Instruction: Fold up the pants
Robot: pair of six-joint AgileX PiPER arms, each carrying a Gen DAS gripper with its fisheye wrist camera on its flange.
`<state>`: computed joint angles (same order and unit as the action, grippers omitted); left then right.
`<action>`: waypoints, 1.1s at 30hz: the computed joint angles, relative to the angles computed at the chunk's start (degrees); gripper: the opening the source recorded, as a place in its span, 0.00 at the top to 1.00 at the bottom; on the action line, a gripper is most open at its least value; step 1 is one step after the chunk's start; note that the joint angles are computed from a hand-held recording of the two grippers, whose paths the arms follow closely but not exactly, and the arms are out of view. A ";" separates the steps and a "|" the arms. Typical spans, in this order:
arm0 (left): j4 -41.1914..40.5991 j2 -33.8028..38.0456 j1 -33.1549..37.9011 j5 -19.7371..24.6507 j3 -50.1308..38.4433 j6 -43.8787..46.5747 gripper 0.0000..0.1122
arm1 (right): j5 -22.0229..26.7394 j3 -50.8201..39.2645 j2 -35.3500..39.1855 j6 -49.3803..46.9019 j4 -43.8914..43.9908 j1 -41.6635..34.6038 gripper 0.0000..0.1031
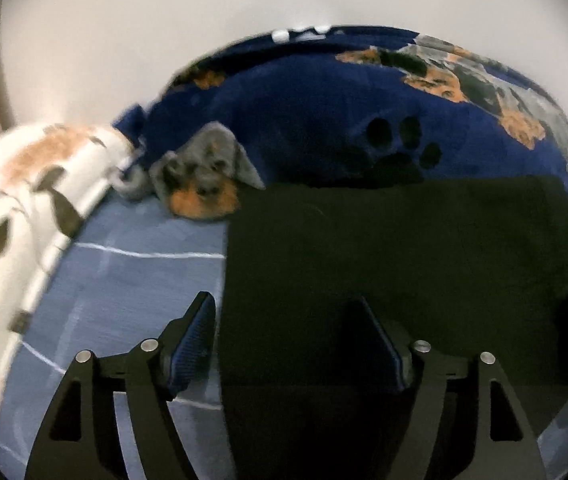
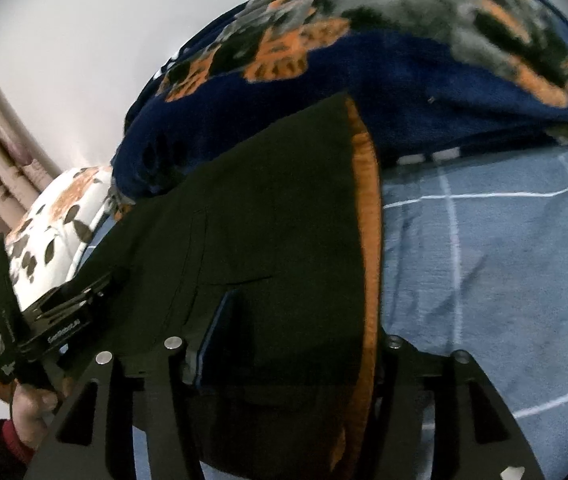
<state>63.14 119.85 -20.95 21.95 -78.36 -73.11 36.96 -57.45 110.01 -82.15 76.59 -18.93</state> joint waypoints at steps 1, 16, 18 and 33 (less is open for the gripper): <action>2.56 -0.87 -0.71 1.73 0.80 -2.43 0.29 | -0.21 1.27 -1.46 -0.44 1.13 -0.41 0.49; 8.08 -23.02 -9.82 9.18 13.48 -9.66 0.09 | 10.64 17.04 -28.49 -5.53 2.17 -10.86 0.49; 7.58 -25.38 -11.37 10.44 14.07 -9.49 0.09 | 12.37 18.05 -31.89 -5.05 1.41 -11.93 0.44; 9.69 -36.05 -19.97 16.48 18.14 -11.72 0.08 | 17.38 24.16 -44.81 -2.52 -4.30 -19.53 0.40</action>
